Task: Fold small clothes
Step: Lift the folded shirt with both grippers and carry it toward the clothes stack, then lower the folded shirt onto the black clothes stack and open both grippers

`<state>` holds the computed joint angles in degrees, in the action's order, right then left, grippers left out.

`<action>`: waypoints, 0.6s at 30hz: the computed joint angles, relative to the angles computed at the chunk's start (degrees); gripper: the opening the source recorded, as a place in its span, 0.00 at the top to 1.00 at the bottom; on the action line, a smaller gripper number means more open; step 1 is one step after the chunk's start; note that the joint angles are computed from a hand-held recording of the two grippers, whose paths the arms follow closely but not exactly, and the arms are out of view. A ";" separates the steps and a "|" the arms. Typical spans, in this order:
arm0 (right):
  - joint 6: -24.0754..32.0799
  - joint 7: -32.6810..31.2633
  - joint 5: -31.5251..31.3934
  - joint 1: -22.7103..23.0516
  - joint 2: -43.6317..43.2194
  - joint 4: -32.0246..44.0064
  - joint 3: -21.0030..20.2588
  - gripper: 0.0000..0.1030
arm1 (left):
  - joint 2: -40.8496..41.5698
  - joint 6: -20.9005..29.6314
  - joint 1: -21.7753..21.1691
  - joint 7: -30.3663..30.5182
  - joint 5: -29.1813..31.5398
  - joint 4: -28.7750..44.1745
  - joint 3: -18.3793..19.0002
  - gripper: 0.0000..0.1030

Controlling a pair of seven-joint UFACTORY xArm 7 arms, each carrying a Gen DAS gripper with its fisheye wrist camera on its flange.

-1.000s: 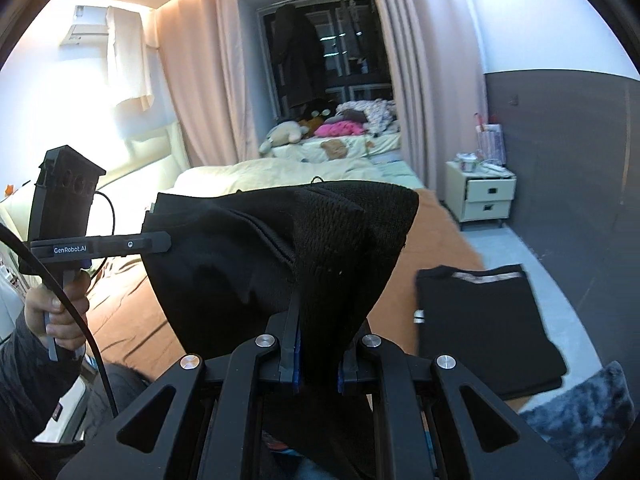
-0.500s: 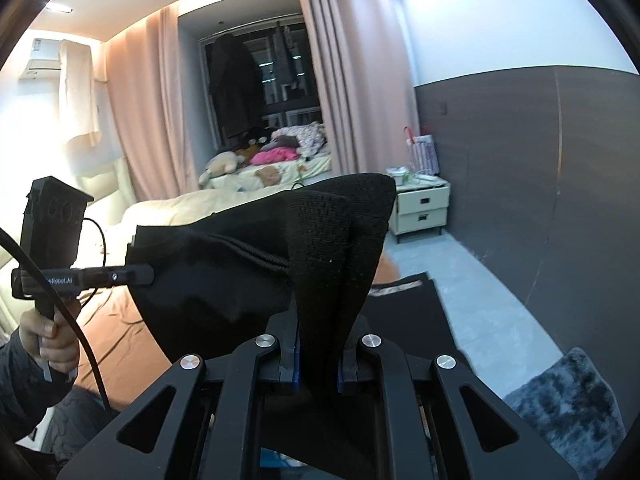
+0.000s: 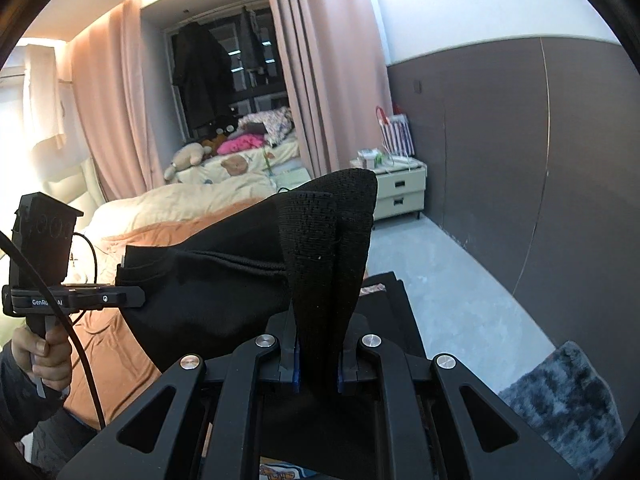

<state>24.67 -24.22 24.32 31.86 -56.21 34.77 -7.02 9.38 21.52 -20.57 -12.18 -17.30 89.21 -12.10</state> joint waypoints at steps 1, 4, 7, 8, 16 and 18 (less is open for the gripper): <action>-0.82 1.09 0.23 -0.15 1.41 -0.06 1.23 0.92 | 1.61 0.57 0.98 1.84 -1.84 1.17 -0.24 0.96; -2.21 4.39 0.08 -0.51 5.13 0.48 4.26 0.92 | 6.01 1.98 3.27 4.72 -4.87 4.51 -0.63 0.96; -3.13 8.04 -1.13 -1.14 8.12 1.11 7.62 0.92 | 10.27 3.09 5.35 7.49 -7.00 7.97 -1.21 0.96; -3.49 9.27 -1.61 -1.25 9.03 1.25 8.68 0.92 | 11.83 3.61 5.98 8.18 -7.52 9.34 -1.40 0.96; -2.65 19.16 -6.61 -3.12 14.69 3.23 14.52 0.92 | 22.60 5.97 9.54 12.05 -10.66 18.13 -3.22 0.96; -2.89 21.45 -7.81 -3.22 16.62 4.05 15.93 0.92 | 24.60 6.19 9.70 11.83 -10.24 19.29 -2.81 0.96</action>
<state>21.78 -2.77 16.50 28.64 -39.59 38.82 8.91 33.98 27.71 -10.87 -0.36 -27.54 108.50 -14.91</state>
